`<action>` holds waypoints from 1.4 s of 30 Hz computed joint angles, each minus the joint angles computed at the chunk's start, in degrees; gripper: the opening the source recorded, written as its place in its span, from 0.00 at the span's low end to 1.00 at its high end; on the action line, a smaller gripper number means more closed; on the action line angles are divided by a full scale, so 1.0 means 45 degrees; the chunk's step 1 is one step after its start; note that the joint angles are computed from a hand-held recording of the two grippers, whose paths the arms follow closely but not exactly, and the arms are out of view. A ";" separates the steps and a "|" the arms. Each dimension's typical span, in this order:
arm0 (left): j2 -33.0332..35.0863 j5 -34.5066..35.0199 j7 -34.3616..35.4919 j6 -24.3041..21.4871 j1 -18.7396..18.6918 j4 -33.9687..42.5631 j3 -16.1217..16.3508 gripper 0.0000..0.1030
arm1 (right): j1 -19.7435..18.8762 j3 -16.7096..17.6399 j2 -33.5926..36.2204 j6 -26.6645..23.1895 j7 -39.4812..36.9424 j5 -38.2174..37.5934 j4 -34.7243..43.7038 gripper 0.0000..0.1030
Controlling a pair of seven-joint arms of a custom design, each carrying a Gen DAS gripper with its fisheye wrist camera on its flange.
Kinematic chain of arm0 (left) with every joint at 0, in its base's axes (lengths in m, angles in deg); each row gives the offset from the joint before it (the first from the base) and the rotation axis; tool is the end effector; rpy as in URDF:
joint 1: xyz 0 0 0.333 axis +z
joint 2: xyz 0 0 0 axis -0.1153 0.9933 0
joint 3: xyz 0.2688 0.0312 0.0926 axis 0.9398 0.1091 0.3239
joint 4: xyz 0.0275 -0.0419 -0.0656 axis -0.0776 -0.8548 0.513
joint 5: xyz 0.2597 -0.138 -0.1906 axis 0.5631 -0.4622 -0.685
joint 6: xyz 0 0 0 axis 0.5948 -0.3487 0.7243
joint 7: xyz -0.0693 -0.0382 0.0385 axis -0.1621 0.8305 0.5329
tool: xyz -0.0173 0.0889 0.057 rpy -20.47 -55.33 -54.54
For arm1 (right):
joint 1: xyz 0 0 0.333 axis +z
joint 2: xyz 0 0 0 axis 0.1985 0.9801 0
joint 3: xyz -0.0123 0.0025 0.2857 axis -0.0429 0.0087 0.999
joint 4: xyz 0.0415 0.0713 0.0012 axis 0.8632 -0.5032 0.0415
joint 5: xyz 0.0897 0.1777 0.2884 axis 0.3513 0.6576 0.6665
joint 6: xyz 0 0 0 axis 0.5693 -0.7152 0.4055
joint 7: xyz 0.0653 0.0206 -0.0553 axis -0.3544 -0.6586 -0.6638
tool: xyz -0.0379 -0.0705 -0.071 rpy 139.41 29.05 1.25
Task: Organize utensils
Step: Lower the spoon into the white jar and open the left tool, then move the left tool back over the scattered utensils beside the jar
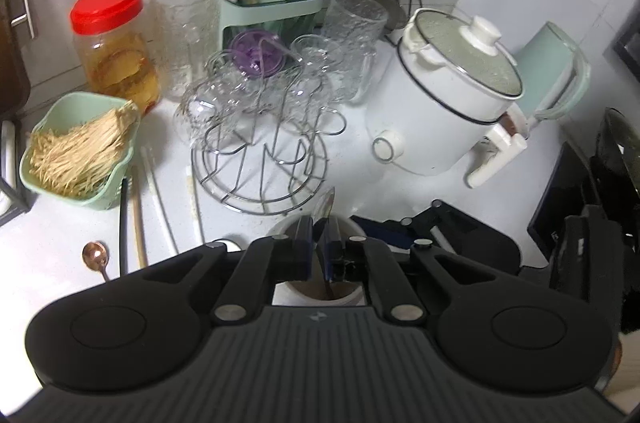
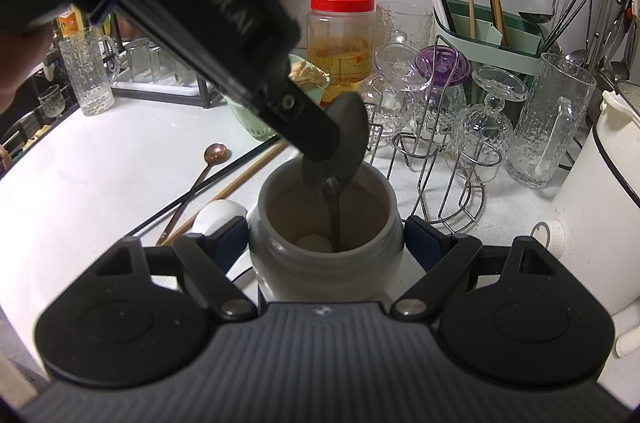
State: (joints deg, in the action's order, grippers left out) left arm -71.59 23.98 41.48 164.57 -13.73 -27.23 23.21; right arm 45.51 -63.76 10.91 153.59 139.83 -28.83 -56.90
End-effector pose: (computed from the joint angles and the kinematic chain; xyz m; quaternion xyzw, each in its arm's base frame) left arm 0.5339 -0.1712 0.5838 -0.4887 0.8086 -0.3240 0.0483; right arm 0.4324 0.4126 0.4994 -0.7261 0.5158 -0.2953 0.3458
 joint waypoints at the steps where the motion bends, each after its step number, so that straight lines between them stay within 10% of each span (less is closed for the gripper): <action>1: -0.0020 -0.0099 0.0017 -0.0052 0.0003 0.0002 0.0006 0.06 | 0.0008 0.0000 0.0002 -0.0021 0.0012 -0.0004 0.0004 0.85; 26: -0.2973 -0.1058 -0.0522 0.2765 0.0364 -0.3574 0.0859 0.23 | 0.0511 -0.0004 0.0481 -0.1366 0.0615 -0.0112 0.0865 0.85; 42: -0.4063 -0.1519 -0.0029 0.2708 0.0695 -0.5258 0.1543 0.24 | 0.1029 -0.0035 0.0876 -0.2666 0.1502 -0.0311 0.1558 0.85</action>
State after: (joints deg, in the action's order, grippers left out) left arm -89.88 17.14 41.35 176.76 -10.61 -50.89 30.15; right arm 50.14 -63.92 14.85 141.59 146.59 -30.23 -49.89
